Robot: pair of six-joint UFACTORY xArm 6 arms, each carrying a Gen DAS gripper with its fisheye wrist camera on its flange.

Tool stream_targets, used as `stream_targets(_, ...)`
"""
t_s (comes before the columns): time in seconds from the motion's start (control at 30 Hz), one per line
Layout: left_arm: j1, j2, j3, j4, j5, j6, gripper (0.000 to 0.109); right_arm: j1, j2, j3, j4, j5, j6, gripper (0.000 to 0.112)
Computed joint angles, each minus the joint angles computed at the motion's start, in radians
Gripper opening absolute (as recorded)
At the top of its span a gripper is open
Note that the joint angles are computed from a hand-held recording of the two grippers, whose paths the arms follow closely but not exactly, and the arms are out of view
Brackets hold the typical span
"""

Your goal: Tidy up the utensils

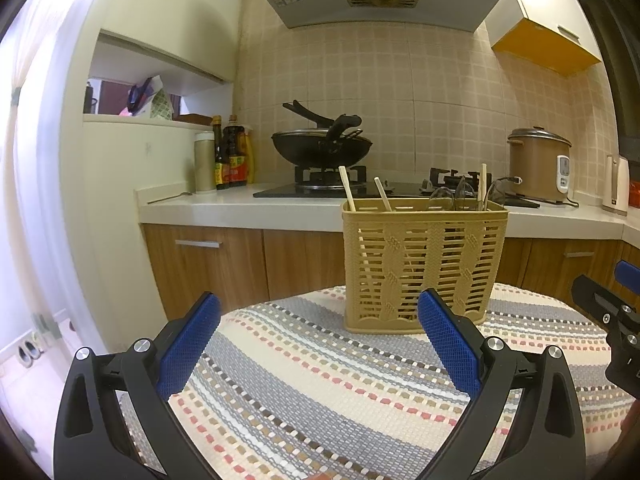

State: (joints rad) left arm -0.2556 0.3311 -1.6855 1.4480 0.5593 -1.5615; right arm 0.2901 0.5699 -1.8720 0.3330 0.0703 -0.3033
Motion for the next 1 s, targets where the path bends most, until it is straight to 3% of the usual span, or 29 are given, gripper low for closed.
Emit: stream_targets(1.0,0.002,0.003,-0.001,-0.009,-0.006,0.005,0.095,-0.001,0.006,-0.011,-0.025,0.008,0.022,0.082)
